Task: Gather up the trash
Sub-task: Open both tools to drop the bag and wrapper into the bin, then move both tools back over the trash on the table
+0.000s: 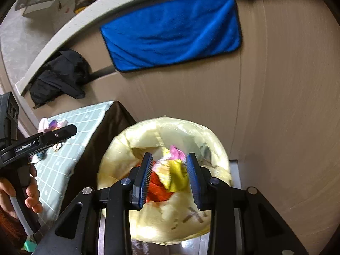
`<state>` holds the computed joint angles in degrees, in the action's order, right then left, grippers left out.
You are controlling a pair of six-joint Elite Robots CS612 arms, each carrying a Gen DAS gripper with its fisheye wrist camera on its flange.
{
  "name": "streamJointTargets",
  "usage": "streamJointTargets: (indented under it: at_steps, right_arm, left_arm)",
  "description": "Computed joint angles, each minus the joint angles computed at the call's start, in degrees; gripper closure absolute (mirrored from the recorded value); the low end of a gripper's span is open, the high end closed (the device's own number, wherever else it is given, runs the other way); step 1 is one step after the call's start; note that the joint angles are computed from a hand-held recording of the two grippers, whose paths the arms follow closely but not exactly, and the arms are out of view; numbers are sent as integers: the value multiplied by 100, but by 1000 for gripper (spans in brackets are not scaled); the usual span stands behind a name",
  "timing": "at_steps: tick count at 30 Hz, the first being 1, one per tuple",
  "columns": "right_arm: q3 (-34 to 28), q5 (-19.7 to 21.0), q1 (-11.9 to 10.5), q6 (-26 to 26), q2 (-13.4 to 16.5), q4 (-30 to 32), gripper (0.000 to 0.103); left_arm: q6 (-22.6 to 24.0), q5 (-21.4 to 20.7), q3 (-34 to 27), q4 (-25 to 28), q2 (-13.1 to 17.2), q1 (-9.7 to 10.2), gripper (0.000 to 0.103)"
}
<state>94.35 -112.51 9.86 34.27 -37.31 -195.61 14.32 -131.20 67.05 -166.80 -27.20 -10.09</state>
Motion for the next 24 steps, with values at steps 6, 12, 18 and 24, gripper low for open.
streamJointTargets:
  at_steps: [6,12,18,24]
  right_arm:
    - [-330,198,109,-412,116,-304,71]
    - [-867,655,180,-655,338,-282,70]
    - [-1497,1122,282,-878,610,154,70]
    - [-2080,1437,392,-1134,860,635,70]
  left_arm:
    - [-141,294,15,-675,49,201,53]
    - [-543,702,-163,-1069,186,486,53]
    - [-1088,1195,-302,-1488,307,779,53]
    - [-1621,1493,-672,-1483,536,1044,53]
